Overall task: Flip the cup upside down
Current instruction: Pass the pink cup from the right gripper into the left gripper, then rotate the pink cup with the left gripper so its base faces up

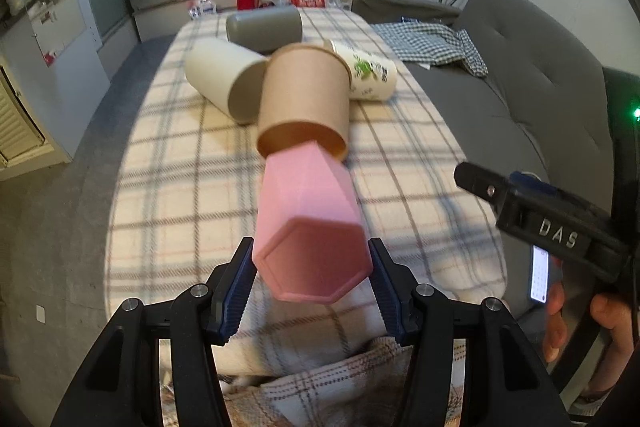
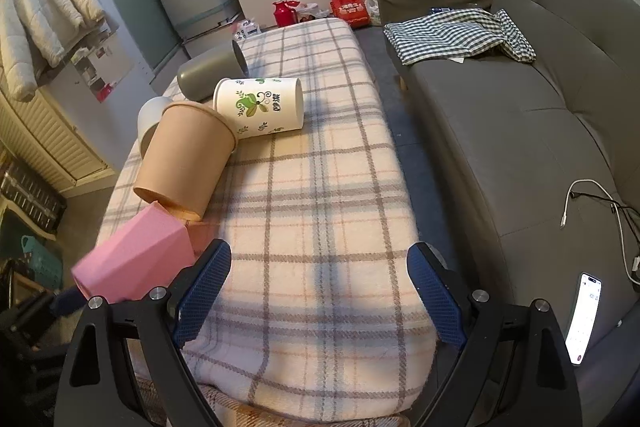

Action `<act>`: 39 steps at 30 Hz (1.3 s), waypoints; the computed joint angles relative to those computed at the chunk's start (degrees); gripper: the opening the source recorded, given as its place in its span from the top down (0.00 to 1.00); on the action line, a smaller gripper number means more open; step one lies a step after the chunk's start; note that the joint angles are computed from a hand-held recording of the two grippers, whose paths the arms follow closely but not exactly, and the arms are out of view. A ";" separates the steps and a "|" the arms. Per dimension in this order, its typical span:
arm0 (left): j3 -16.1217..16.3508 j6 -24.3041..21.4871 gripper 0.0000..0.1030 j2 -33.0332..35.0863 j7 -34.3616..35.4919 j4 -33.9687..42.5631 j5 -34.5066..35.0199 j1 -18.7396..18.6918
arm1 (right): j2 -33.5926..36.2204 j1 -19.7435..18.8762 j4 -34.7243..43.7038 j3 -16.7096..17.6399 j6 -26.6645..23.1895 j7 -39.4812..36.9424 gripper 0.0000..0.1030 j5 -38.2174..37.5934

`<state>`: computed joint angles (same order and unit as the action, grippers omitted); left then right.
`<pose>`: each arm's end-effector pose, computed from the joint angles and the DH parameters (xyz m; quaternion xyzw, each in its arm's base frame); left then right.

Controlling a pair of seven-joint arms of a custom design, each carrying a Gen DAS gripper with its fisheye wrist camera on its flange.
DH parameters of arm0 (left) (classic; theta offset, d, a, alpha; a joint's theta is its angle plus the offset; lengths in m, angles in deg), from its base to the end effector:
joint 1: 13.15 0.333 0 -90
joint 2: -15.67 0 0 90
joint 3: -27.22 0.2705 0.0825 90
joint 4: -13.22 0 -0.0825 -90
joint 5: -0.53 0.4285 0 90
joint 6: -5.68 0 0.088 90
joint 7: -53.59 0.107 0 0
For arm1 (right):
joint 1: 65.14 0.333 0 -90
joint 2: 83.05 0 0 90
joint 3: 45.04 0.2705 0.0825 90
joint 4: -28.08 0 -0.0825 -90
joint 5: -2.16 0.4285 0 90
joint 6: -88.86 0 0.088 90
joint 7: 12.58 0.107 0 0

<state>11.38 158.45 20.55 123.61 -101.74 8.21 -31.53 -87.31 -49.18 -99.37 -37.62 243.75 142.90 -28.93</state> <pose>0.5363 -0.3665 0.4138 -0.5523 0.7826 -0.2602 0.1212 0.5384 0.2525 0.3939 -0.5619 0.7637 -0.1827 0.2600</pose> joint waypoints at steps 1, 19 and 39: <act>0.07 -0.27 0.45 0.12 -0.06 0.30 0.25 0.01 | -0.01 0.04 0.00 0.02 -0.08 -0.10 0.12 0.05; -0.41 -3.98 0.46 2.79 3.42 6.27 -1.83 0.35 | -0.07 0.17 0.15 0.08 -0.84 -0.03 0.12 0.23; -0.04 -4.73 0.46 8.37 2.92 11.40 -0.17 -0.14 | 0.62 0.76 1.15 -0.30 -2.19 -0.51 0.13 0.32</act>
<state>11.34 153.72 28.92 126.52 -90.34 8.04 -31.66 -86.70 -48.42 -98.22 -37.92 241.56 142.40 -28.60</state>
